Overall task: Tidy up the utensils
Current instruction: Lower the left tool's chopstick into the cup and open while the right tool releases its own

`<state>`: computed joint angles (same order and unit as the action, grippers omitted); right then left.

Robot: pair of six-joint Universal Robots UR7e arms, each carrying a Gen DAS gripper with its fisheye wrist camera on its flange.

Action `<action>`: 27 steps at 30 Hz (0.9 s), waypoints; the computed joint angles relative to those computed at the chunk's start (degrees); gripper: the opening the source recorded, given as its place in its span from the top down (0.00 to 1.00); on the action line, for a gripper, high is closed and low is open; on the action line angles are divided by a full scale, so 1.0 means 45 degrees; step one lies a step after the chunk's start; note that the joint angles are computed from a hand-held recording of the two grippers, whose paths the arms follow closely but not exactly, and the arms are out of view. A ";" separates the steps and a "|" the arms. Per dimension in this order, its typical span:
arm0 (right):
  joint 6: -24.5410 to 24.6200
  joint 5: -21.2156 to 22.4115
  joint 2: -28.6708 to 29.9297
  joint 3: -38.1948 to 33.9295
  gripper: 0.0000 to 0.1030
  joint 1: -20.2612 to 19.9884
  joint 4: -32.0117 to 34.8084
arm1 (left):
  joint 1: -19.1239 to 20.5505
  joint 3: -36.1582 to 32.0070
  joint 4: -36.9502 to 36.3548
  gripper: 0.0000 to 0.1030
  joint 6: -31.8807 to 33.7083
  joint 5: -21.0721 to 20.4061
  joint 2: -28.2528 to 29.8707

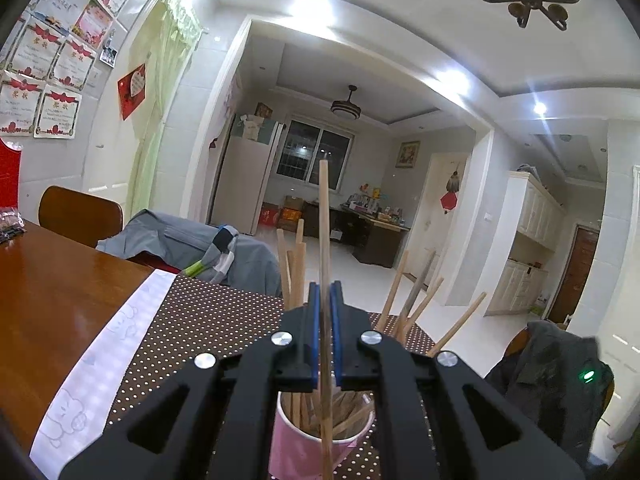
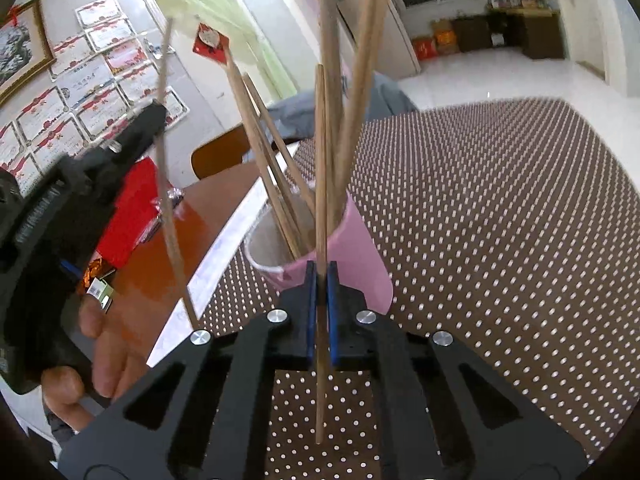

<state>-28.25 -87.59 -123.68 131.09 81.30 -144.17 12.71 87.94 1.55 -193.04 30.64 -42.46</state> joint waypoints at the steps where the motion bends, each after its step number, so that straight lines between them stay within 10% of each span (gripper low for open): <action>1: -0.0074 -0.0037 -0.0151 0.0049 0.95 0.0196 -0.0292 | -0.0016 0.0076 -0.0172 0.95 0.0100 0.0059 -0.0082; 17: -0.0396 0.0090 0.1073 0.0364 0.95 0.2007 -0.7078 | 0.0103 0.0510 -0.4854 0.95 0.4765 0.0662 -0.0383; 27: -0.0406 0.0798 0.1960 0.0845 0.95 0.1555 -0.9475 | 0.0540 0.0883 -0.6861 0.95 0.6115 0.0772 -0.0392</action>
<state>-30.08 -84.00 -114.86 134.90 88.30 -186.81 15.14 91.92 -29.33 -165.52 34.11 -44.23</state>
